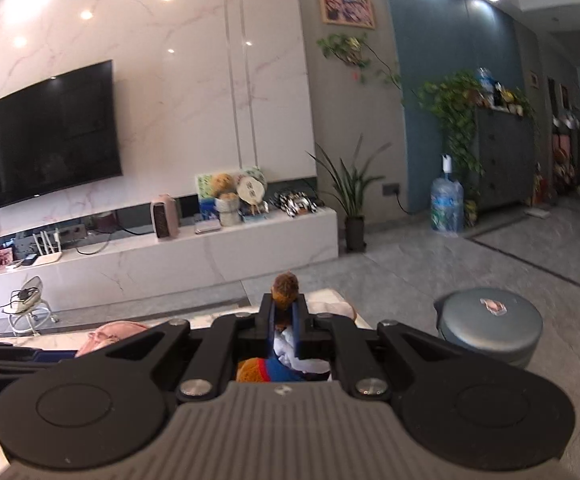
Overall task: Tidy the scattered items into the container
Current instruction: 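Lift and carry the backpack and duck plush over the orange shoebox with both tools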
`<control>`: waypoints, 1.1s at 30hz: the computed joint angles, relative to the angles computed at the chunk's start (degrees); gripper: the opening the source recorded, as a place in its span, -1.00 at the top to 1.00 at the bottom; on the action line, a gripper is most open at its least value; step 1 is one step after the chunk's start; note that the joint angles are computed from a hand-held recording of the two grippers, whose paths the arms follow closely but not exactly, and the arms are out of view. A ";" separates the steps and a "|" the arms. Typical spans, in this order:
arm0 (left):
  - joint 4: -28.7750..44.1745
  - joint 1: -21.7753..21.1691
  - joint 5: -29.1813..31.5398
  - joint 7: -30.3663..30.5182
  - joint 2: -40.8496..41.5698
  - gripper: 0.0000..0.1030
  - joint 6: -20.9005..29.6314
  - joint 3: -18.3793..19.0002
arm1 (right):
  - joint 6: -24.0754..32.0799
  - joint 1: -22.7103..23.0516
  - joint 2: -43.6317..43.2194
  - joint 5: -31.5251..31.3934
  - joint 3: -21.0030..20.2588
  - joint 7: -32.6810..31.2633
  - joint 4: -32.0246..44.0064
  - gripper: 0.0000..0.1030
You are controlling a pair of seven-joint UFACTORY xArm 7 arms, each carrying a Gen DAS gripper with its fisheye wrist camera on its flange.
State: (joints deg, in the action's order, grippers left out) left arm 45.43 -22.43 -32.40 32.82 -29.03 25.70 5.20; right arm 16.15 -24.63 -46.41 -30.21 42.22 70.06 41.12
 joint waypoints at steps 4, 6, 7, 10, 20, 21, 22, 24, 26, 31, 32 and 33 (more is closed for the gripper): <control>0.70 0.57 2.06 -1.31 3.19 0.36 0.11 -2.34 | -1.65 0.10 1.61 0.46 -1.34 0.57 -2.28 0.83; 0.99 1.16 3.48 -2.54 4.73 0.36 0.40 -3.68 | -2.73 -0.09 2.80 0.51 -1.84 0.79 -3.18 0.83; 1.14 1.46 4.22 -3.11 5.34 0.36 0.72 -4.21 | -3.13 -0.22 3.45 0.58 -1.96 0.96 -3.49 0.83; 1.68 2.37 6.67 -4.91 7.53 0.36 0.74 -5.93 | -4.33 -0.59 5.30 0.63 -2.25 1.52 -4.52 0.83; 3.73 6.02 19.15 -13.30 14.62 0.36 -2.43 -10.81 | -11.34 -8.49 14.00 -1.27 2.84 5.90 -2.78 0.83; 3.89 6.27 20.32 -13.87 15.16 0.36 -2.95 -11.02 | -12.49 -9.98 15.33 -1.42 3.90 6.00 -2.02 0.83; 3.86 6.51 21.49 -14.47 15.52 0.36 -3.57 -11.26 | -13.61 -11.41 16.45 -1.45 4.95 6.02 -1.34 0.83; 4.24 6.89 23.49 -15.58 16.83 0.36 -4.71 -11.55 | -15.54 -14.10 18.76 -1.32 7.09 5.27 -0.01 0.83; 4.40 7.28 25.10 -16.69 17.64 0.35 -4.92 -11.66 | -16.76 -15.27 21.92 -0.51 8.16 3.69 1.00 0.83; 5.01 7.16 24.96 -16.53 19.43 0.35 -4.59 -10.84 | -15.49 -12.86 27.44 0.73 6.26 1.21 1.80 0.82; 5.29 7.15 24.86 -16.38 19.74 0.35 -4.59 -10.82 | -13.94 -12.30 27.56 0.15 5.82 1.12 2.14 0.82; 5.54 7.12 24.64 -16.19 20.02 0.34 -4.55 -10.77 | -12.54 -11.50 27.88 -0.39 5.11 1.09 2.43 0.82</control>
